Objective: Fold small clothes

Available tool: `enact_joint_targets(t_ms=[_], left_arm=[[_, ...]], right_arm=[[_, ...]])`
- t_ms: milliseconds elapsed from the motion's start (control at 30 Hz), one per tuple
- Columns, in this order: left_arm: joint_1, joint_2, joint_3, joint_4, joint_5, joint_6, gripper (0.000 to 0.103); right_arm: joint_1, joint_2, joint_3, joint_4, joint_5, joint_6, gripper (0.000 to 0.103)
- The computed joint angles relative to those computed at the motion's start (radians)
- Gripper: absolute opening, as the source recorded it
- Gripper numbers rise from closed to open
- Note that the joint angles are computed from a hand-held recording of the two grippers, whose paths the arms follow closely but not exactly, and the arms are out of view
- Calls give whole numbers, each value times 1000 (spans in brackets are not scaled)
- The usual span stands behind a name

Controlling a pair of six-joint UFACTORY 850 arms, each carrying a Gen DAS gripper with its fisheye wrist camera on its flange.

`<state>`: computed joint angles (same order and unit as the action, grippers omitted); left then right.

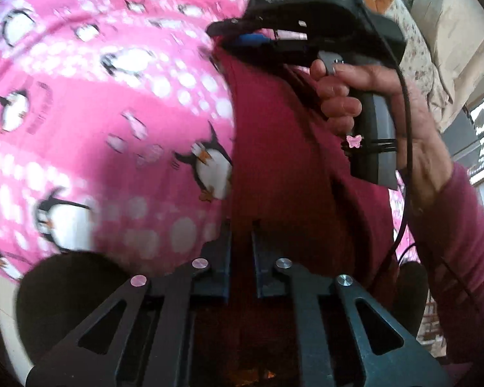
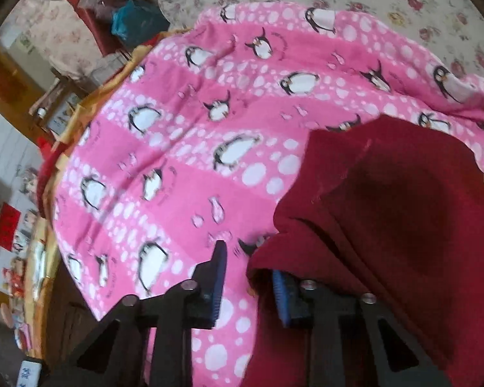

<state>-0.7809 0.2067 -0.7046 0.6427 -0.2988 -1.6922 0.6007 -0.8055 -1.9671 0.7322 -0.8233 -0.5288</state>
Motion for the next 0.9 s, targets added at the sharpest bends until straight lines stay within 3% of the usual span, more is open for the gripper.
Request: enact_joint_targets(t_ms=[100, 200, 367, 467, 533, 567, 600, 700, 900], left_arm=[[-8, 55, 27, 76, -69, -82, 8], [1, 78, 46, 20, -91, -53, 8], [-1, 89, 62, -49, -74, -49, 9], [-24, 70, 36, -70, -108, -10, 11], [-44, 47, 11, -59, -136, -17, 30], [-50, 46, 9, -54, -132, -21, 50], [-59, 43, 8, -26, -123, -56, 60], [-82, 18, -15, -43, -143, -44, 61], [-114, -44, -63, -158, -208, 68, 61]], right_arm=[[-13, -47, -66, 120, -60, -54, 20], [1, -118, -158, 42, -121, 29, 20], [-37, -64, -79, 141, -184, 34, 22], [-74, 86, 94, 144, -179, -40, 43], [-105, 198, 217, 126, -167, -87, 48], [-120, 242, 266, 120, -167, -100, 48], [-141, 297, 328, 116, -166, -115, 49], [-204, 455, 517, 121, -149, -160, 50], [-302, 697, 835, -11, -204, -198, 59]])
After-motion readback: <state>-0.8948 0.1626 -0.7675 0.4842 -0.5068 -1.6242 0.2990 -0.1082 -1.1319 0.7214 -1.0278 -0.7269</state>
